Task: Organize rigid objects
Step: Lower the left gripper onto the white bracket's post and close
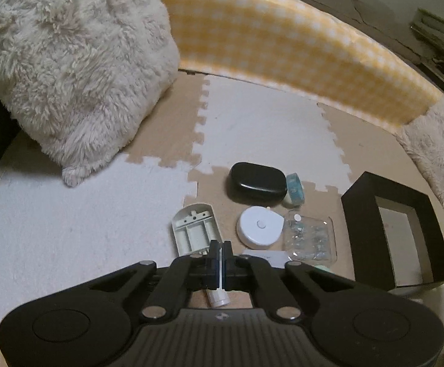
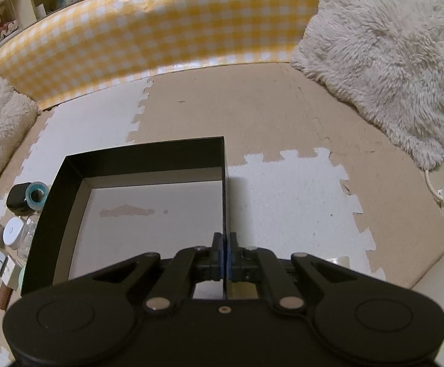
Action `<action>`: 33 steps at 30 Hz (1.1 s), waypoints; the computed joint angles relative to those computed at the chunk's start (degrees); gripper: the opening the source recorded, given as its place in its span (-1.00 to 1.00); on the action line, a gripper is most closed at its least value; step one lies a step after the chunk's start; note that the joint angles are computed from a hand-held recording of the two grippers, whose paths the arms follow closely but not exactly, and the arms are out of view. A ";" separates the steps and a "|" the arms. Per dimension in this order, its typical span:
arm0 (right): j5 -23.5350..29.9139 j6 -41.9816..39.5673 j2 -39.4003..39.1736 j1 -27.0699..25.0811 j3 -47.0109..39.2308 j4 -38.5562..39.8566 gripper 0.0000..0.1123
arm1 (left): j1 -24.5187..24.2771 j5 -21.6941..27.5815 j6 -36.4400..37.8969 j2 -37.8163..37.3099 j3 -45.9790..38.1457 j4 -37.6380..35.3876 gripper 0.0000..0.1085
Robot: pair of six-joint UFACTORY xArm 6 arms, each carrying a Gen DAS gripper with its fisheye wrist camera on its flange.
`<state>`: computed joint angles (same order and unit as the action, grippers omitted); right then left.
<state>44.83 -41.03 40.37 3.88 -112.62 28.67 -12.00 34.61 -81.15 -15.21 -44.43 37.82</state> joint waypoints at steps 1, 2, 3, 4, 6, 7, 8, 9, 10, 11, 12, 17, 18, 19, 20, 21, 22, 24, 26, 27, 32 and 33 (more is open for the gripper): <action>0.09 -0.01 0.05 -0.04 -0.09 0.08 -0.95 | 0.04 0.05 0.12 0.14 0.16 -0.37 -0.97; 0.14 0.03 0.08 -0.05 -0.14 0.12 -0.95 | 0.15 0.27 0.28 0.41 0.23 -0.66 -0.95; 0.11 0.07 0.07 -0.05 -0.10 0.12 -0.95 | 0.26 0.58 0.33 0.73 0.31 -0.84 -0.89; 0.02 0.10 0.00 -0.01 0.03 0.08 -0.95 | 0.52 0.95 0.62 1.19 0.30 -1.35 -0.64; -0.04 0.20 -0.06 0.04 0.11 -0.05 -0.95 | 1.13 0.45 0.30 1.91 0.60 -1.75 -0.24; -0.08 0.18 -0.12 0.03 0.23 0.00 -0.95 | 1.49 -0.20 0.30 2.23 0.79 -2.00 -0.16; -0.02 0.20 -0.11 0.02 0.21 0.02 -0.95 | 1.78 -0.91 0.31 2.72 0.78 -2.38 -0.15; 0.09 0.28 -0.05 0.01 0.08 0.01 -0.95 | 2.05 -1.55 0.49 3.04 0.90 -2.78 -0.15; 0.17 0.28 0.00 -0.03 0.01 0.02 -0.95 | 2.22 -1.95 0.63 3.48 0.88 -3.05 -0.13; 0.20 0.34 0.01 -0.02 -0.04 -0.05 -0.95 | 2.27 -1.94 0.81 4.16 0.50 -3.26 -0.13; 0.18 0.35 0.00 -0.01 -0.04 -0.14 -0.95 | 2.32 -1.84 0.71 5.01 -0.05 -3.15 -0.13; 0.13 0.43 -0.01 0.04 -0.02 -0.29 -0.95 | 2.25 -0.54 1.85 9.69 -3.35 -3.00 -0.13; 0.12 0.42 0.01 0.04 -0.05 -0.30 -0.95 | 2.15 -0.11 2.82 10.51 -3.88 -3.80 -0.13; 0.15 0.44 0.04 0.05 -0.11 -0.32 -0.95 | 2.09 0.31 3.71 11.19 -4.32 -4.85 -0.14; 0.15 0.48 0.04 0.04 -0.09 -0.30 -0.95 | 2.03 0.82 4.70 11.68 -4.68 -6.66 -0.17; 0.20 0.54 0.07 0.05 -0.17 -0.33 -0.95 | 1.95 1.16 3.87 11.83 -4.83 -6.69 -0.17; 0.20 0.54 0.07 0.05 -0.17 -0.33 -0.95 | 1.94 1.39 3.63 11.83 -4.98 -6.62 -0.29; 0.31 0.57 0.14 0.04 -0.28 -0.33 -0.95 | 2.54 -0.13 2.26 11.30 -4.29 -7.01 -0.63; 0.37 0.65 0.31 0.08 -0.43 -0.58 -0.95 | 2.72 -0.54 2.03 11.24 -4.16 -7.48 -0.63; 0.38 0.68 0.37 0.13 -0.48 -0.79 -0.95 | 2.57 -0.28 2.43 11.33 -4.32 -7.26 -0.63; 1.17 0.81 1.01 0.02 -1.50 -0.93 -0.95 | 1.96 0.91 2.04 11.15 -5.00 -6.12 -0.63; 1.28 0.84 1.03 -0.01 -1.58 -0.90 -0.95 | 1.83 1.17 1.01 10.71 -4.98 -5.06 -0.63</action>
<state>46.11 -40.19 41.40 3.88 -114.20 27.76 -10.16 35.78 -80.14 -4.50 -49.41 32.76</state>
